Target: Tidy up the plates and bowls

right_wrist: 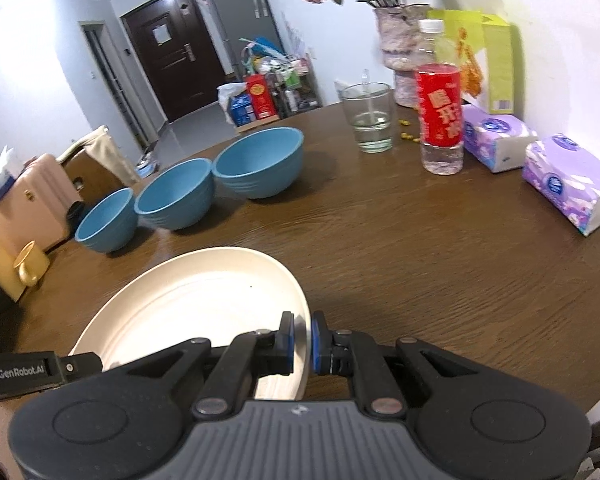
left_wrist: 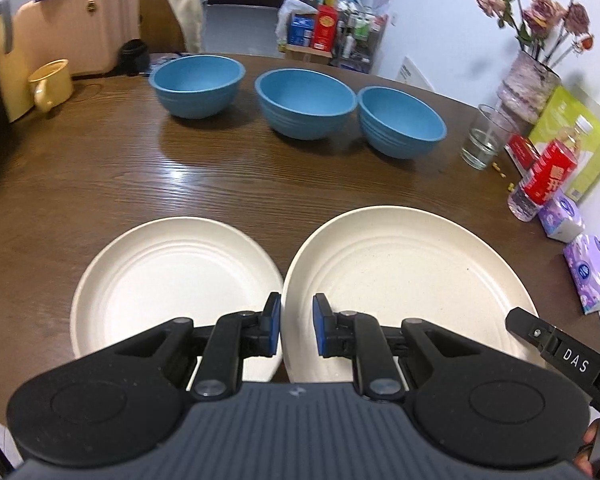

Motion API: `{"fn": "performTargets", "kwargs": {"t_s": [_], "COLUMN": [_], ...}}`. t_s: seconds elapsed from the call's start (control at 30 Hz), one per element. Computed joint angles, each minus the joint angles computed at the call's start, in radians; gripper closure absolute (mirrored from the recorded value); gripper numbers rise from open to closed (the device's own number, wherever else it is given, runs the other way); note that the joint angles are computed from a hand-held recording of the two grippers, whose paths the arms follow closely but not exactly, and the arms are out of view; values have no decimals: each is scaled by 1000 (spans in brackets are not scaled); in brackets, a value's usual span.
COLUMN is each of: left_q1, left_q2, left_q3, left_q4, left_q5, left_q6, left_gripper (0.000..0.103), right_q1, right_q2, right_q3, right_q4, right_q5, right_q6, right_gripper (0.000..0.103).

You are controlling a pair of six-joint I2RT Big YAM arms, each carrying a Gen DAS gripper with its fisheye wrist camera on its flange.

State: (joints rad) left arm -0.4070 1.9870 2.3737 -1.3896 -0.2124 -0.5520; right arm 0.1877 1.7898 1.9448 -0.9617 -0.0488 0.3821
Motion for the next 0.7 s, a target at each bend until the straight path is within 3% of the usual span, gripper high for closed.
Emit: {"fn": "performTargets", "kwargs": {"t_s": [0.37, 0.7], "left_q1": [57, 142], "left_q2": [-131, -185], "left_q3": [-186, -286], "left_q4": [61, 112], "left_q5": [-26, 12], "left_q6": [-4, 80], "left_gripper": [86, 86], "right_q1": [79, 165], "right_q2": [12, 59], "right_q3": [30, 76], "right_q4": [1, -9], "right_q5": [1, 58], "right_q6": [-12, 36], "right_gripper": [95, 95]}}
